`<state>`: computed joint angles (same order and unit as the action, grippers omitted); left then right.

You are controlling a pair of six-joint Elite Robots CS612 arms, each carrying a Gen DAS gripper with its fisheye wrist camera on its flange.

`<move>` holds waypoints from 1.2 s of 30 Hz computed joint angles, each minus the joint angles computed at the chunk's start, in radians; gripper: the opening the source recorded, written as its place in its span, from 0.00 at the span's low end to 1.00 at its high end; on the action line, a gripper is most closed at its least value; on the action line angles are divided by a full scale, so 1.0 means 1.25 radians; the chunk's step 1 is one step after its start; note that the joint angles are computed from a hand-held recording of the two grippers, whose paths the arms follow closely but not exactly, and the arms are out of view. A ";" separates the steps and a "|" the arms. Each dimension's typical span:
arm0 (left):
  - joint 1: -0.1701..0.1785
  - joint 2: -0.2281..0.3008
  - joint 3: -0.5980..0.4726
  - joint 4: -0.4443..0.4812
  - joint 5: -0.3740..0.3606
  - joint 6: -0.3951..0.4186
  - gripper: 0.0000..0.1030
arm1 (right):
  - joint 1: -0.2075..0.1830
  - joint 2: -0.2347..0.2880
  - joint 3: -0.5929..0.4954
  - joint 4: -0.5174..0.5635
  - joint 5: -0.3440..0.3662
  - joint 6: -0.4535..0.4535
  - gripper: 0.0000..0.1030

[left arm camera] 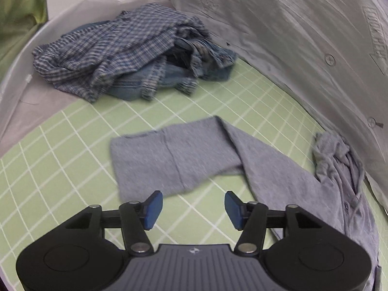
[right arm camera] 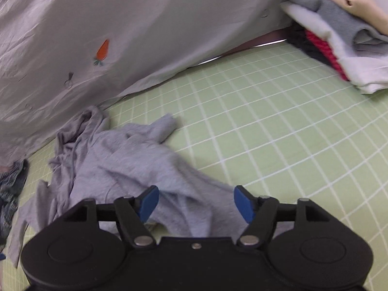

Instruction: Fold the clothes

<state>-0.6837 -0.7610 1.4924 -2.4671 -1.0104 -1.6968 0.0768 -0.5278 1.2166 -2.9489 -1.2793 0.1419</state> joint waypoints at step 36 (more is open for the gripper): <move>-0.018 0.126 -0.197 -0.105 -0.165 0.292 0.71 | 0.018 0.004 -0.011 0.043 -0.045 -0.120 0.68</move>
<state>-0.7064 -0.6031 1.2467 -2.5985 -1.2164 -1.3320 0.0995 -0.5224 1.2025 -2.8949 -1.3361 -0.0077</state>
